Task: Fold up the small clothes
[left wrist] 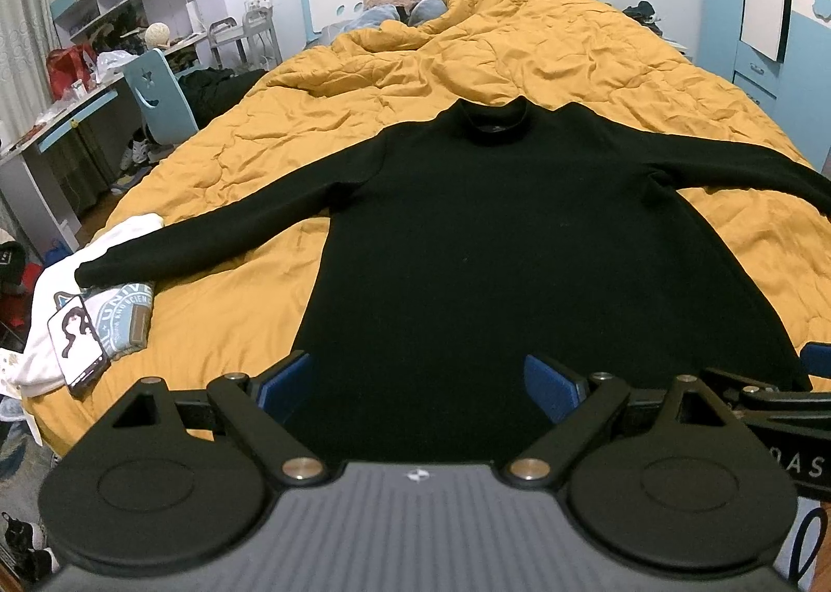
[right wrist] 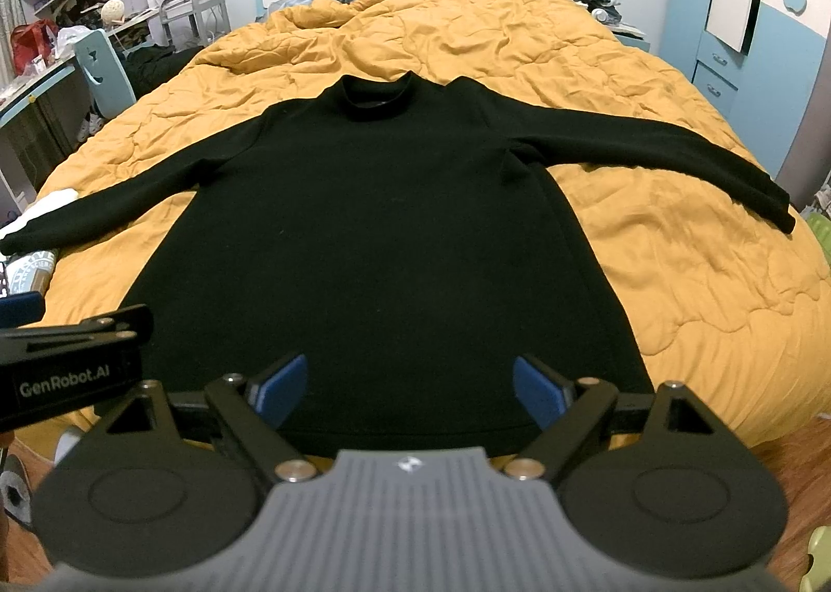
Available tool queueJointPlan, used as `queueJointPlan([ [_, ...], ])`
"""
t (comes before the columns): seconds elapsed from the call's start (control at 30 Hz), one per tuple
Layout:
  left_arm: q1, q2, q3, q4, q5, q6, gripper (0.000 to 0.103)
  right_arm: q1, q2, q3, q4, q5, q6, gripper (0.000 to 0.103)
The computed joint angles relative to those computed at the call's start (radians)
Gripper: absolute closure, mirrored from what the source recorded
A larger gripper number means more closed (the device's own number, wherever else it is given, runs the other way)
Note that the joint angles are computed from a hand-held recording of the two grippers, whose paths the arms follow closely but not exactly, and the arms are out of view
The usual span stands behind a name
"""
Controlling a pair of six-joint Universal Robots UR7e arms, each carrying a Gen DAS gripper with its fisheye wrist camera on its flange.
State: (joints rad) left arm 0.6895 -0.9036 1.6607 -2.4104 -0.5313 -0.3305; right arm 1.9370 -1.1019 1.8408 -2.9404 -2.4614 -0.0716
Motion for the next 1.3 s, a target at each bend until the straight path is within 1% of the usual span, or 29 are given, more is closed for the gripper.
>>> queueJointPlan([
  [0.83,0.004,0.007,-0.018,0.016,-0.011,-0.005,0.0,-0.001,0.002,0.001,0.003,0.005,0.005,0.02],
  [1.03,0.017,0.017,-0.035,-0.01,-0.029,0.025,0.0,-0.007,0.007,-0.01,0.023,0.02,0.011,0.02],
  [1.13,0.036,0.03,-0.063,-0.019,-0.041,0.047,0.0,-0.012,0.022,-0.026,0.009,0.017,-0.01,0.02],
  [1.3,0.085,0.056,-0.127,-0.064,-0.071,0.108,0.0,-0.034,0.061,-0.076,-0.043,0.02,-0.088,0.02],
])
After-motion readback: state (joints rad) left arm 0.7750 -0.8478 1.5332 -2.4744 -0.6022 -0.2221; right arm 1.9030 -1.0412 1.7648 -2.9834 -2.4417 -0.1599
